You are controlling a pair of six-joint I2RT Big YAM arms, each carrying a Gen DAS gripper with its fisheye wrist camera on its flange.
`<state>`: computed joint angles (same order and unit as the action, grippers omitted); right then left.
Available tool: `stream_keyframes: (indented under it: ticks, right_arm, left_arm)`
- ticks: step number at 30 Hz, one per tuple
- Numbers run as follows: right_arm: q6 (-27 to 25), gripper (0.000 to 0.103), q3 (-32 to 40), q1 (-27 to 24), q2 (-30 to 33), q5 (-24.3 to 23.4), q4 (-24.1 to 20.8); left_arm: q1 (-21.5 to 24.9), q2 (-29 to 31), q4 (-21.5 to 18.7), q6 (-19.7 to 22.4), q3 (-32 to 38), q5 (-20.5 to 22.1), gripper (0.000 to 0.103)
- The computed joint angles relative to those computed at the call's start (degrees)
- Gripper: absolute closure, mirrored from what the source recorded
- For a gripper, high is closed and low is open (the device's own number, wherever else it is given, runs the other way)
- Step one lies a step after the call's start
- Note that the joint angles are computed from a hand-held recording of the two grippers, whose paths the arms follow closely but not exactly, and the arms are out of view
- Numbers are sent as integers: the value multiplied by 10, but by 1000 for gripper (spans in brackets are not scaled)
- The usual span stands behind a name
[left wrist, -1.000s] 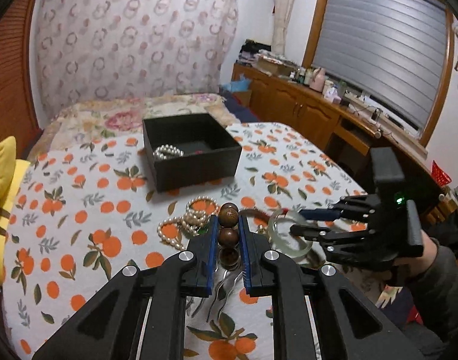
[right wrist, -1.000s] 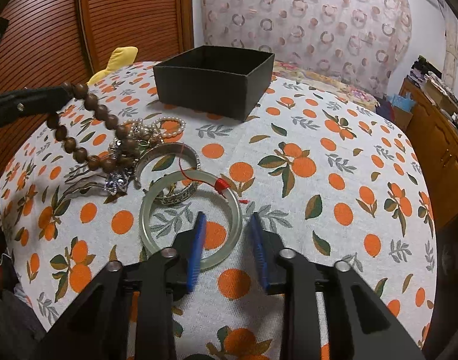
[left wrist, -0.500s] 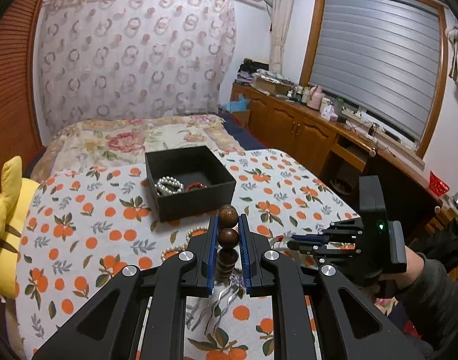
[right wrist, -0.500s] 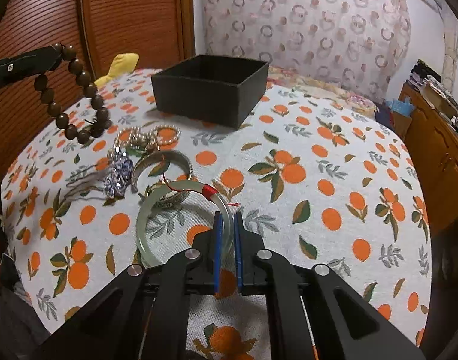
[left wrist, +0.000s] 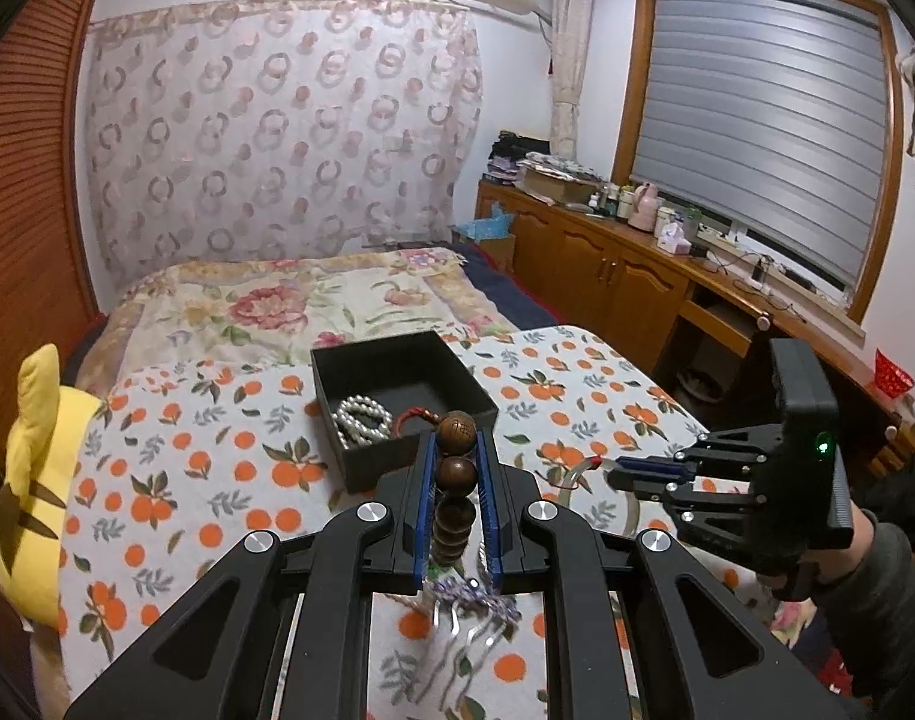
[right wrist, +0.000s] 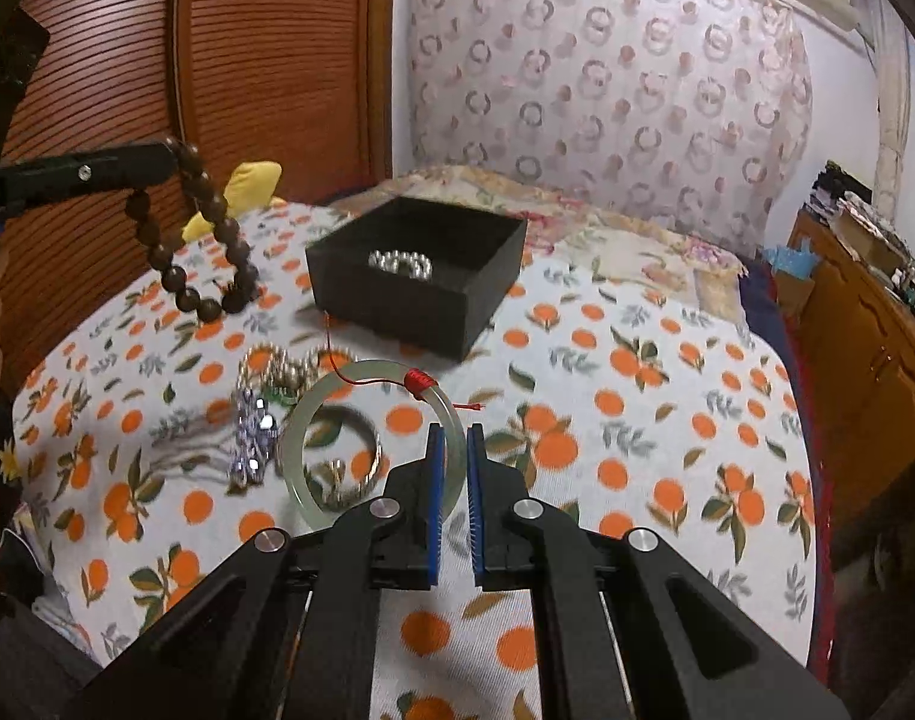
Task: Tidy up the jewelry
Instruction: 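Grasp the jade bangle with the right tool while the left tool lifts the bead bracelet, then lower the bead bracelet and jade bangle into the black box and open both tools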
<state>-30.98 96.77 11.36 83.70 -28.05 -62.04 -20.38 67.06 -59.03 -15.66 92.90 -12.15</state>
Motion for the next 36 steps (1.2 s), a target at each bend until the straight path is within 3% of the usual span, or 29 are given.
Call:
stream_keyframes:
  ticks: [9, 18, 28, 36]
  right_arm:
    - [2, 95, 57, 10, 40, -27, -6]
    - [14, 95, 162, 28, 111, -42, -19]
    - [27, 95, 295, 57, 203, -23, -38]
    - [18, 95, 333, 76, 249, 11, -46]
  left_arm:
    - [24, 39, -10, 17, 48, 2, 91]
    - [60, 90, -15, 34, 108, 27, 91]
    - [101, 157, -23, 51, 173, 67, 91]
    - [116, 185, -32, 45, 164, 89, 91]
